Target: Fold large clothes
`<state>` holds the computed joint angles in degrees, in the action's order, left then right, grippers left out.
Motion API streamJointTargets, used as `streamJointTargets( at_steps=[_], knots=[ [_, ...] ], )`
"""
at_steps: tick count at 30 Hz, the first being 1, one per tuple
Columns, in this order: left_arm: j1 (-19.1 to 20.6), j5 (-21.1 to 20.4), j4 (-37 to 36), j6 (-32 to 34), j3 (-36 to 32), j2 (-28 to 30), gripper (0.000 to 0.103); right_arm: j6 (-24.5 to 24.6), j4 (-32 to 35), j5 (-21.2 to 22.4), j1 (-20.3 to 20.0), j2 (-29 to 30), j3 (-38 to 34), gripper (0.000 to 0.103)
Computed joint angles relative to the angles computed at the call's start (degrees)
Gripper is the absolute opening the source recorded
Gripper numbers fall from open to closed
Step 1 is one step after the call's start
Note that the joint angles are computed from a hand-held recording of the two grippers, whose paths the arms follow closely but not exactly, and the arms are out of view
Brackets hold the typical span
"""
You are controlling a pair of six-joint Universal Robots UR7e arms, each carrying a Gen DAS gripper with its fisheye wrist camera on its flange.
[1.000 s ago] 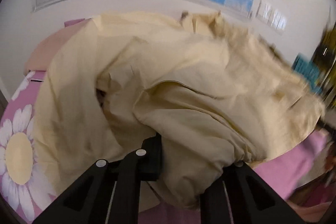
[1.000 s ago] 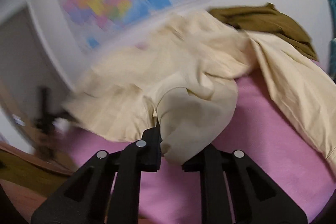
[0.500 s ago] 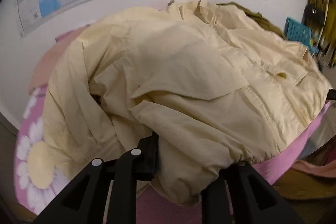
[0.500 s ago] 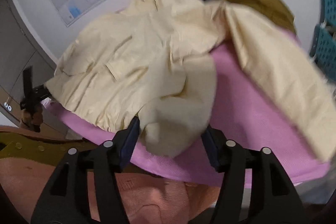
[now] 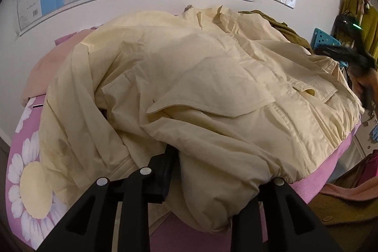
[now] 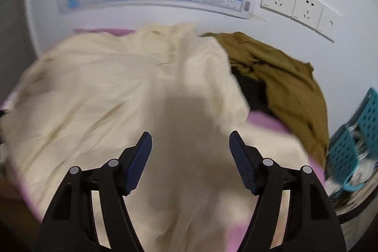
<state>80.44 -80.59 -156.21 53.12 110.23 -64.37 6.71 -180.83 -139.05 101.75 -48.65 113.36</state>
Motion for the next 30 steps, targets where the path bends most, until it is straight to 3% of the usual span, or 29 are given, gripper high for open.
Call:
streamJointTargets(
  at_steps=[4, 6, 7, 9, 11, 13, 14, 16, 20, 24, 27, 30],
  knots=[
    [0.36, 0.01, 0.3, -0.69, -0.54, 0.31, 0.033, 0.01, -1.47, 5.83, -5.54, -0.1, -2.4, 0.055],
    [0.35, 0.0, 0.43, -0.65, -0.68, 0.45, 0.034, -0.69, -0.25, 7.81, -7.18, 0.5, -4.9, 0.056],
    [0.29, 0.08, 0.52, -0.51, -0.82, 0.56, 0.035, -2.24, 1.07, 6.33, -7.31, 1.45, -6.52, 0.057],
    [0.28, 0.01, 1.46, -0.72, -1.48, 0.84, 0.036, -3.9, 5.6, 0.96, -7.22, 3.93, -10.56, 0.073],
    [0.28, -0.07, 1.96, -0.9, -1.96, 1.15, 0.037, -2.06, 11.45, 1.07, -8.38, 4.47, -12.6, 0.07],
    [0.37, -0.21, 2.59, -1.14, -2.52, 1.45, 0.038, -2.82, 14.61, 3.95, -9.96, 4.36, -13.4, 0.036],
    [0.37, -0.2, 2.67, -1.23, -2.62, 1.57, 0.038, -3.31, 14.89, 4.82, -10.17, 4.06, -13.33, 0.003],
    [0.31, 0.26, 2.57, -1.34, -2.88, 1.85, 0.038, -4.8, 11.61, 5.35, -9.99, 2.33, -12.53, 0.002],
    [-0.45, 4.11, 1.56, -1.5, -3.25, 3.25, 0.037, -1.52, -0.84, 10.42, -11.83, -4.26, -9.3, 0.001],
    [-0.98, 5.42, -0.46, -0.42, -2.67, 4.07, 0.038, 1.22, 0.54, 7.97, -14.01, -3.42, -11.14, 0.001],
    [-0.93, 5.29, 0.01, -0.36, -2.86, 4.03, 0.038, -0.78, 1.19, 4.54, -14.75, 0.25, -12.84, 0.001],
    [-0.89, 5.07, -0.19, 2.0, -2.33, 3.47, 0.042, 0.62, 0.43, 4.43, -15.24, 1.55, -12.86, 0.003]
  ],
)
